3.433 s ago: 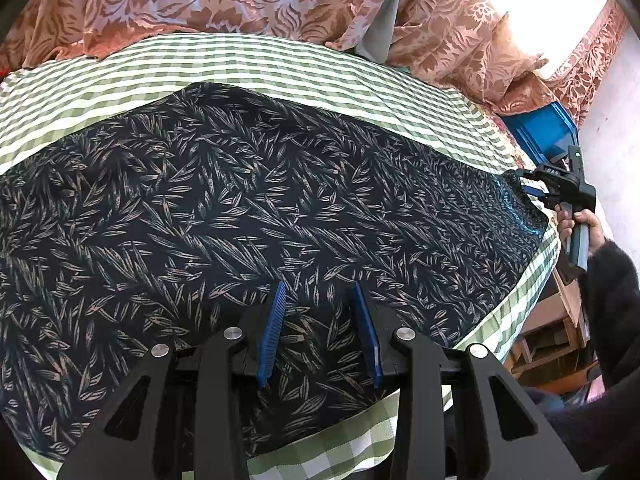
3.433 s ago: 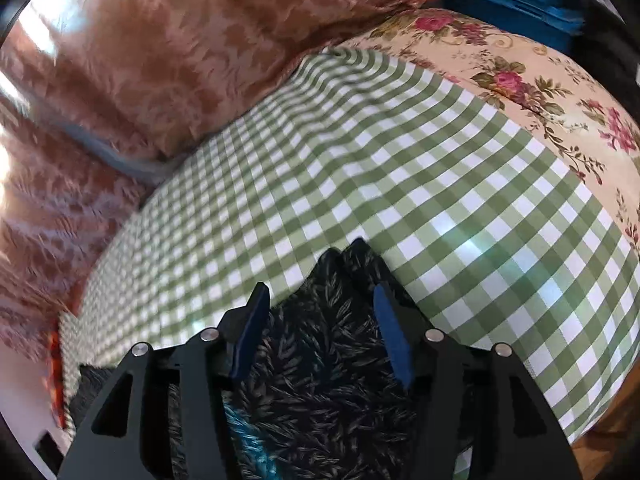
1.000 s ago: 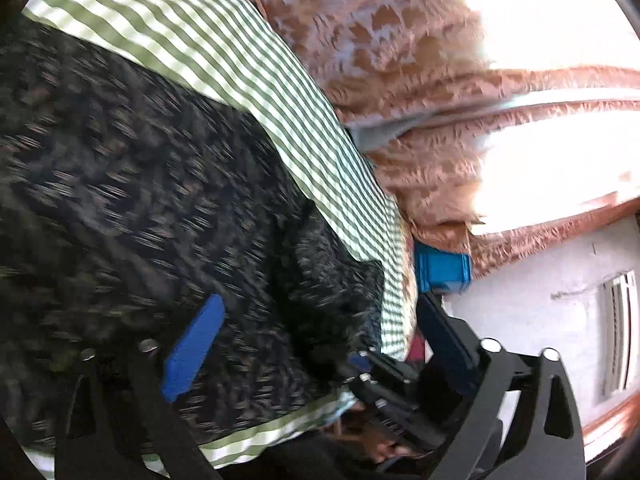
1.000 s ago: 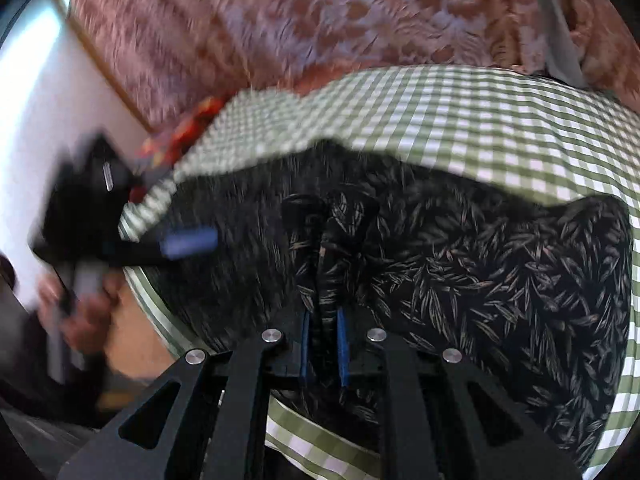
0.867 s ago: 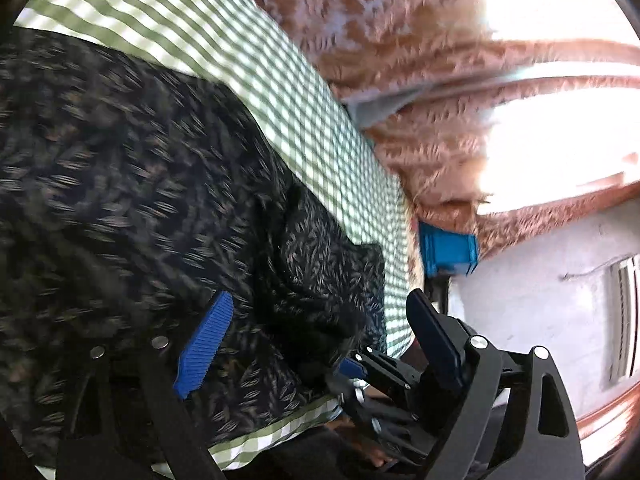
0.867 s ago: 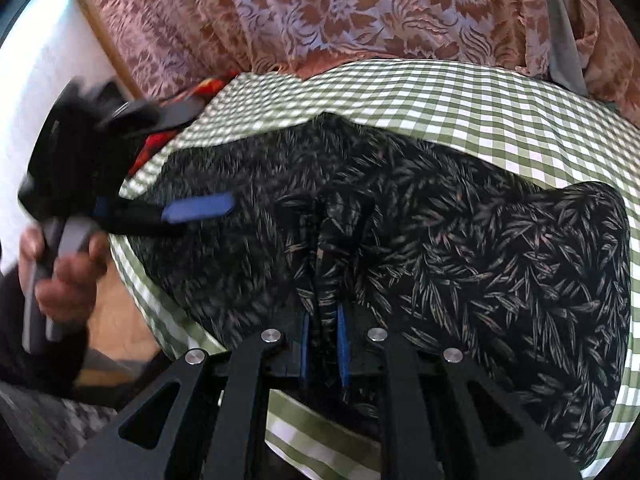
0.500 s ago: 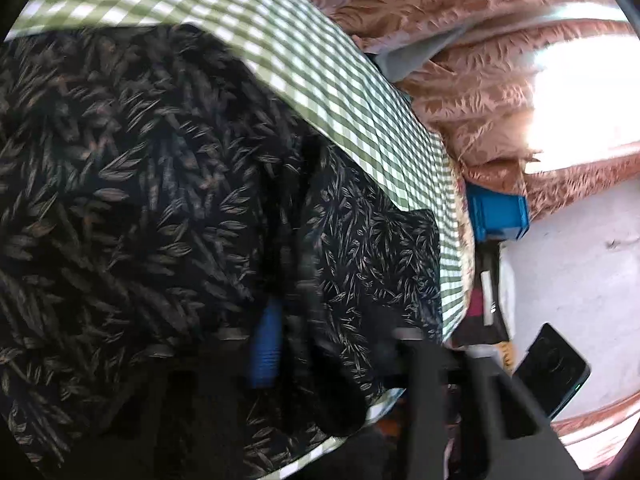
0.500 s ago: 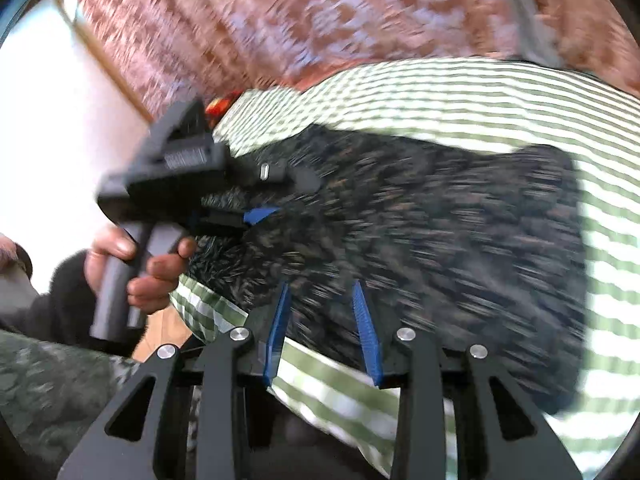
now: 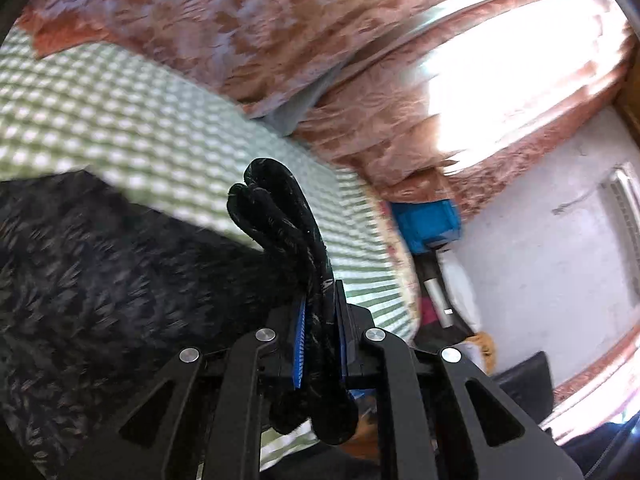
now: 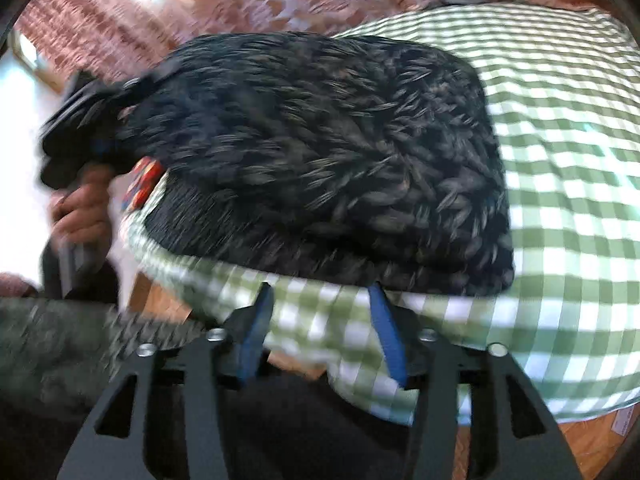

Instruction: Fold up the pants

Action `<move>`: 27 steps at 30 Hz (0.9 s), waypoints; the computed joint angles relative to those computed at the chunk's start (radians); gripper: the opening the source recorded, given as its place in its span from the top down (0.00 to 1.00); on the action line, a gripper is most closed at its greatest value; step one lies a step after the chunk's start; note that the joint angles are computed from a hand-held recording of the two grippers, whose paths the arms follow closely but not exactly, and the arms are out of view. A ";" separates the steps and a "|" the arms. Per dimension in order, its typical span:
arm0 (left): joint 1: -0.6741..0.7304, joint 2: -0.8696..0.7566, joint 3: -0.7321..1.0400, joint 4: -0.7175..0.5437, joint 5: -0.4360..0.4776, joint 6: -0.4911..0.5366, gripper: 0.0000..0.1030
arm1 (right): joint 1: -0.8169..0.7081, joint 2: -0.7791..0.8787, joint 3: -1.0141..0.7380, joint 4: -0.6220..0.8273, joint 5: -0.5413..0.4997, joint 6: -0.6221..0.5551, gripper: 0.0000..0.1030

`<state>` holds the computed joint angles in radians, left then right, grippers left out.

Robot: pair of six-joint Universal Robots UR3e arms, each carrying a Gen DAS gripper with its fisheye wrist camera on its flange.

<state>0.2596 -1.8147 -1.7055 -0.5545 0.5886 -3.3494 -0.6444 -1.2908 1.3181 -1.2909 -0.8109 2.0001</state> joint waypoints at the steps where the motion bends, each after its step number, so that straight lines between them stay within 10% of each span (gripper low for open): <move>1: -0.002 0.004 -0.015 -0.017 0.047 0.022 0.89 | -0.009 0.015 -0.004 -0.015 0.015 0.037 0.51; 9: 0.012 -0.075 -0.146 0.011 0.165 0.071 0.89 | -0.042 0.088 -0.243 0.252 -0.081 -0.132 0.46; 13: 0.021 -0.034 -0.183 0.023 0.168 0.074 0.89 | -0.029 0.151 -0.437 0.390 0.060 -0.173 0.41; 20: -0.041 0.048 -0.170 0.000 0.308 0.094 0.89 | 0.188 0.299 -0.379 -0.437 0.041 0.516 0.37; 27: -0.153 0.022 -0.095 -0.005 0.526 0.079 0.89 | 0.247 0.363 -0.312 -0.648 -0.129 0.581 0.39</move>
